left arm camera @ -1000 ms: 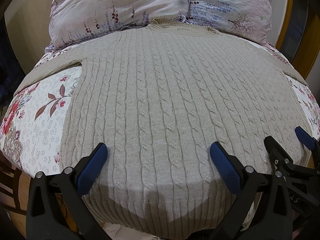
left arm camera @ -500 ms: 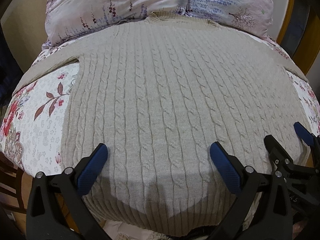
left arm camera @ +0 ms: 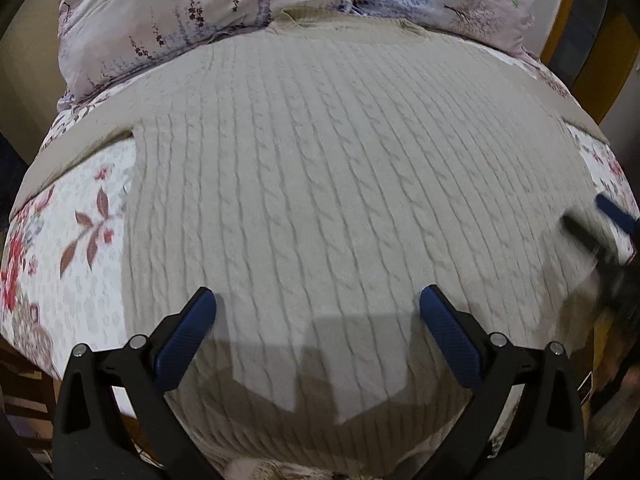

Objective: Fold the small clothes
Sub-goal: 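Reach the right gripper to the sweater sleeve and grasp its cuff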

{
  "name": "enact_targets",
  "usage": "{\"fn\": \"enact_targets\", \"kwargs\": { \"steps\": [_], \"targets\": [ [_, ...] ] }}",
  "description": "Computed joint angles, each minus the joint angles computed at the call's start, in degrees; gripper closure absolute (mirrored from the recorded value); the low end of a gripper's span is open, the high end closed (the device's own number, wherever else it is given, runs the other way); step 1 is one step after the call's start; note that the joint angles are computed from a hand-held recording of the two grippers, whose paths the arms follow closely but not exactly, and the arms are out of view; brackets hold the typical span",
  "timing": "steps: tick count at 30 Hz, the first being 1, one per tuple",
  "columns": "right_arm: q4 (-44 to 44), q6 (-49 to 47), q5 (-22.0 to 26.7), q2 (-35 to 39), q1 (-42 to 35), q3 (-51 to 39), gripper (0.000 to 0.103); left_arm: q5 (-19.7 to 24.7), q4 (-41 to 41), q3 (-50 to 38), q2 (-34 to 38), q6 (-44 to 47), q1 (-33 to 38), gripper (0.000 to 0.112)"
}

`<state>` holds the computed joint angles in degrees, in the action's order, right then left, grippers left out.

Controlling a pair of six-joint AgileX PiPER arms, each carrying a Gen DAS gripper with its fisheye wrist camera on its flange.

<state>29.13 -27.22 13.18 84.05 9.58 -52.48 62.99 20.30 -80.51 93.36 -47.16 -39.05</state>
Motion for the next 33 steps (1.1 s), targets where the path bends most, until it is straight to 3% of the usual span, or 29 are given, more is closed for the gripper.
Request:
{"fn": "enact_targets", "kwargs": {
  "steps": [5, 8, 12, 15, 19, 24, 29, 33],
  "targets": [
    [16.03, -7.45, 11.77, 9.17, -15.50, -16.43, 0.002, -4.87, 1.09, -0.64, -0.74, 1.78, 4.85, 0.011],
    [11.34, 3.63, 17.19, 17.60, -21.21, -29.26, 0.012, -8.75, 0.29, -1.52, -0.93, 4.12, 8.21, 0.011],
    [8.29, 16.22, 24.51, 28.20, -26.96, -44.28, 0.031, -5.73, 3.83, -8.30, 3.22, 6.23, 9.78, 0.011],
    [6.25, 25.80, 30.26, 36.66, -30.34, -55.72, 0.038, -5.62, 5.82, -11.24, 4.94, 6.39, 10.59, 0.011],
    [7.73, 32.04, 35.22, 43.82, -33.23, -64.25, 0.047, -4.10, 5.03, -16.30, 8.12, 8.55, 12.28, 0.011],
    [6.18, 35.84, 35.17, 48.44, -33.67, -70.25, 0.058, -1.84, 4.47, -22.76, 13.07, 12.20, 13.32, 0.011],
    [7.03, 37.60, 34.53, 51.21, -34.77, -73.41, 0.071, -3.69, 0.77, -24.65, 15.01, 14.07, 15.66, 0.011],
    [4.77, 37.41, 31.20, 50.94, -34.29, -71.80, 0.088, -5.19, -0.61, -25.38, 16.32, 14.40, 17.06, 0.011]
  ]
}}
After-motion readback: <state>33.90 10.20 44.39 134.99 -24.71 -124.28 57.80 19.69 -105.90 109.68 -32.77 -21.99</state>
